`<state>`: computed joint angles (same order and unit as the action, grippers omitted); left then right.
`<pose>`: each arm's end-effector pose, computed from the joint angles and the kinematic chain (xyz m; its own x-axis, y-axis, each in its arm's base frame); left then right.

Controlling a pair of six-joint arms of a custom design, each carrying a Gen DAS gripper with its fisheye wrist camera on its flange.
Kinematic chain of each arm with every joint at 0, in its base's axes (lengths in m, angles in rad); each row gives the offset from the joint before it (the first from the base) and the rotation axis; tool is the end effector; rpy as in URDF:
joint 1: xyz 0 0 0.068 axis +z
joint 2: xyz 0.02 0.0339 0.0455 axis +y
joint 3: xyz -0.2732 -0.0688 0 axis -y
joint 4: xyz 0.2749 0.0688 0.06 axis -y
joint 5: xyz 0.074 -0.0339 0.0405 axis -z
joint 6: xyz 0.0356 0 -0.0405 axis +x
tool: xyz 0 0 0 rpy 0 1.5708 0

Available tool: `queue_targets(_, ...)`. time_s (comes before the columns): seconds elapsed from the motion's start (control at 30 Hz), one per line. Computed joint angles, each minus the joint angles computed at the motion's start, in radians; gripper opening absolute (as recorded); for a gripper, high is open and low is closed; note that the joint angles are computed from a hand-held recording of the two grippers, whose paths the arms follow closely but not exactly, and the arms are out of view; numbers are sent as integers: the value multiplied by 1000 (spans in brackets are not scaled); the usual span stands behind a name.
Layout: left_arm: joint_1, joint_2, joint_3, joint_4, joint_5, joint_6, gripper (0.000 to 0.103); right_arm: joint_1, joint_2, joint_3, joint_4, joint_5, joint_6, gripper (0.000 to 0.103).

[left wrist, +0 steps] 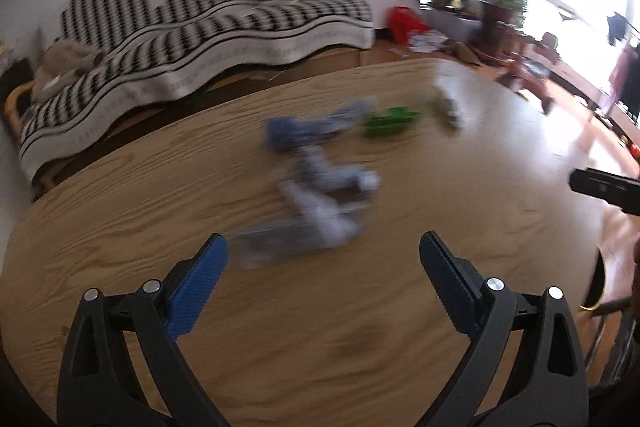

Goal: Collect trash
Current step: 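Move both open tools back over the table, then grasp the silver blister pack with the left tool while the right grasps the small foil wrapper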

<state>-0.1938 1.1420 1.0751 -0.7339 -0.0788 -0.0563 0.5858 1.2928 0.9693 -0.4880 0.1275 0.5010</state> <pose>0.2566 -0.0475 0.3249 -0.7111 0.0824 -0.6982 0.0984 0.9950 0.0173 0.2525 0.1621 0.2664 -0.7585 0.0685 -0.6481 -0.1267 0.9600 0.2498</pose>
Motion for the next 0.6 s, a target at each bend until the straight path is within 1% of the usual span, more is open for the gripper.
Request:
queue_targets(0.03,52,12,-3,13,36,35,94,16,38,24,9,1,1,81)
queue_targets(0.13,139,64,-7,42,67,102,94,33,126,77,26,-13,-5,81)
queue_targets(0.2,180,99,-13,55,89,123,94,34,183,113,25,-1,0,81)
queue_targets(0.23,197,115,-13,66,105,137,94,22,184,105,31,-7,-4,81)
queue_targets(0.43,212,223,-10,146,132,207,94,-31,289,162,50,-51,-10,81)
queue_targets(0.53,204,244,-3,152,172,223,94,-55,331,195,56,-60,-27,81)
queue_targets(0.6,187,248,-3,161,176,227,94,-78,383,248,46,-48,-44,81)
